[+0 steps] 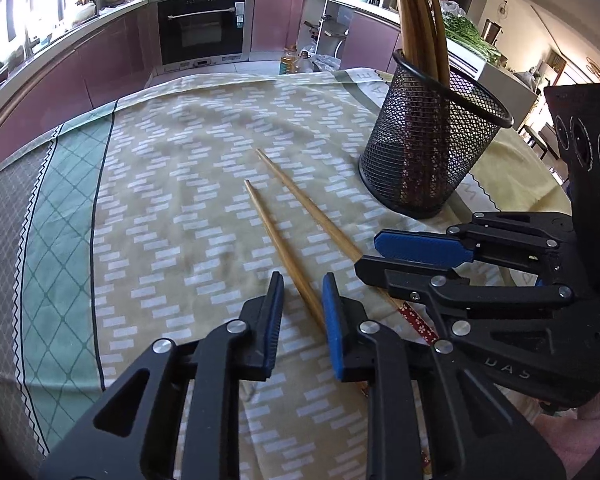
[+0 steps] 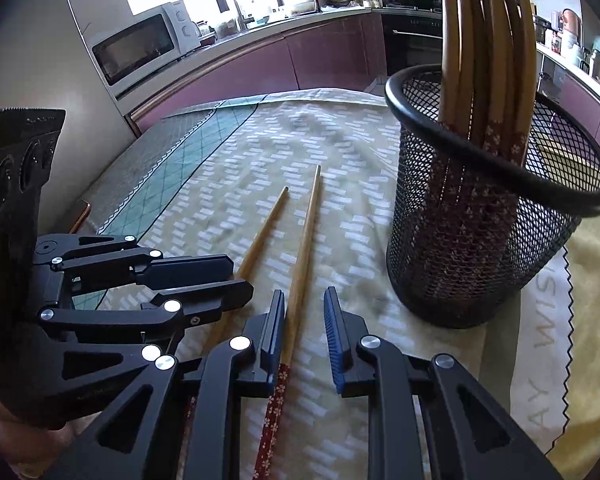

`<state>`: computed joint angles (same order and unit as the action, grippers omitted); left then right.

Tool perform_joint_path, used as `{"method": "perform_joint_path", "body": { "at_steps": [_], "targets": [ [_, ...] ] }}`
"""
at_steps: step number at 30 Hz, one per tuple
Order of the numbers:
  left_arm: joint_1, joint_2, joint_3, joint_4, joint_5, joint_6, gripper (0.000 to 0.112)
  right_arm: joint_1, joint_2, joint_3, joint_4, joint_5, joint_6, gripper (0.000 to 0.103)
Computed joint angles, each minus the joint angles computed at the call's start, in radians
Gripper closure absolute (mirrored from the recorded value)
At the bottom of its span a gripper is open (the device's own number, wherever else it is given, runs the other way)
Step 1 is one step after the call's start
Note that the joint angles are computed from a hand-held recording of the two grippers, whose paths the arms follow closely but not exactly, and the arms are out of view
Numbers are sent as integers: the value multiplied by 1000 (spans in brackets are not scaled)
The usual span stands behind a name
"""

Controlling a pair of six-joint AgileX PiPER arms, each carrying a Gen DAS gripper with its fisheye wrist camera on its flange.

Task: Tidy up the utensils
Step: 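Grasp a chopstick with the right tool while the left tool grasps the last one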

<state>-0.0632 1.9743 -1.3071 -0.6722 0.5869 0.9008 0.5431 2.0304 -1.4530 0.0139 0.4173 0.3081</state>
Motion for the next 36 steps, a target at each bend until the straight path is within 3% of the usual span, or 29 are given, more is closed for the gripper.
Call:
{"method": "perform_joint_path", "body": {
  "at_steps": [8, 12, 23, 36],
  "targets": [
    [8, 15, -19, -9, 10, 4, 96, -19, -41, 72, 58, -32, -39, 95],
    [7, 9, -11, -2, 2, 0, 96, -20, -67, 109, 65, -38, -45, 95],
    [-25, 14, -16, 56, -49, -67, 94, 0, -44, 79, -118, -33, 116, 91],
    [-46, 7, 3, 89, -102, -112, 100, -10, -19, 49, -92, -40, 103, 95]
  ]
}}
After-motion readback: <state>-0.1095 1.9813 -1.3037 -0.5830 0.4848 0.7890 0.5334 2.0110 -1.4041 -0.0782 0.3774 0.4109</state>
